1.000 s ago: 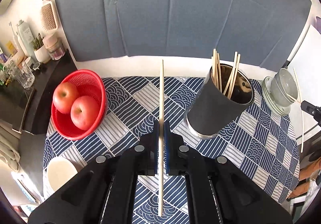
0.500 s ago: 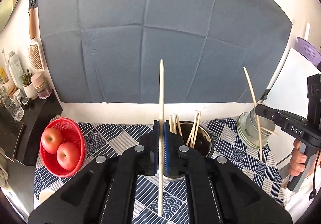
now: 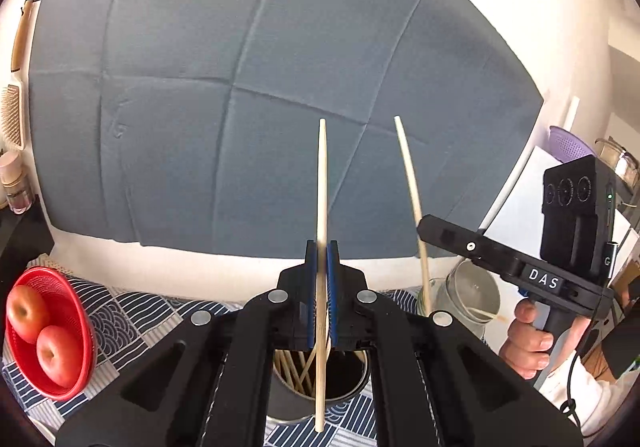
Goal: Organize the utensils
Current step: 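Lower both chopsticks into the holder and open both tools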
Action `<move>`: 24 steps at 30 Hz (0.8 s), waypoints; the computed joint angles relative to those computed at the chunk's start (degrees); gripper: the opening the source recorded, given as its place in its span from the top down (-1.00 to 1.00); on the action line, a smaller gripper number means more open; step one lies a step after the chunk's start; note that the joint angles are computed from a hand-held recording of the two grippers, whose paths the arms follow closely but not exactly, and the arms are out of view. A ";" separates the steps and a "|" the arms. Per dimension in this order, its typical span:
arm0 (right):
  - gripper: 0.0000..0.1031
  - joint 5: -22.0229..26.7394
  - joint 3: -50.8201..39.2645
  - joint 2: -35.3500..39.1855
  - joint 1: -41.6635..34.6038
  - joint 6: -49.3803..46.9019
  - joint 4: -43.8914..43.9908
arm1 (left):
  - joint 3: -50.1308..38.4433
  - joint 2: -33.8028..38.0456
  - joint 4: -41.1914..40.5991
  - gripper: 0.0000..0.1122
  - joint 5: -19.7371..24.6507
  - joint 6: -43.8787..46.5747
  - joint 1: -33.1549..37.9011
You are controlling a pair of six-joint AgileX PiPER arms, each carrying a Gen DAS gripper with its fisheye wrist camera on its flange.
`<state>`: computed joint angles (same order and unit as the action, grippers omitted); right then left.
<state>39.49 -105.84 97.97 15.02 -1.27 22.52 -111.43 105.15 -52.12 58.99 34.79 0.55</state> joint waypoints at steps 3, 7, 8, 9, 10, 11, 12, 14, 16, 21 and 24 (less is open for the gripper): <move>0.90 -1.52 -0.29 2.55 -0.33 -4.66 4.14 | 2.50 0.72 -6.47 0.91 -1.71 4.24 0.15; 0.90 -4.72 3.49 4.30 -1.80 -14.82 15.30 | 6.60 0.97 -11.33 0.91 -5.96 9.20 -0.66; 0.90 -5.29 4.37 4.77 -2.10 -17.45 18.04 | 6.87 1.59 -11.95 0.91 -6.33 9.61 -0.82; 0.90 -5.77 5.80 4.82 -2.50 -20.60 21.14 | 7.47 1.90 -12.06 0.91 -7.34 10.08 -1.12; 0.90 -6.22 6.77 5.13 -2.75 -23.20 23.65 | 8.26 2.29 -13.15 0.91 -7.79 11.48 -1.21; 0.90 -6.59 7.26 5.73 -2.86 -24.97 25.37 | 9.49 2.46 -14.83 0.91 -8.23 13.28 -1.10; 0.90 -6.99 7.81 6.22 -2.96 -26.52 26.80 | 10.04 2.97 -15.89 0.91 -8.55 14.17 -1.11; 0.90 -7.85 9.18 6.93 -3.17 -29.44 29.65 | 11.14 3.85 -17.48 0.91 -9.59 15.80 -1.34; 0.90 -8.75 10.69 7.35 -3.29 -31.46 31.56 | 11.72 4.71 -18.53 0.91 -10.15 16.76 -1.52; 0.90 -9.44 13.78 7.29 -3.23 -33.24 32.66 | 16.18 3.63 -19.48 0.91 -12.13 20.94 -2.46; 0.90 -9.28 14.79 6.66 -2.39 -29.47 27.03 | 20.01 1.31 -16.80 0.91 -13.23 22.38 -3.03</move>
<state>30.20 -91.05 104.63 12.63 -30.74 49.55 -91.43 106.46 -68.92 45.76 57.17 -2.48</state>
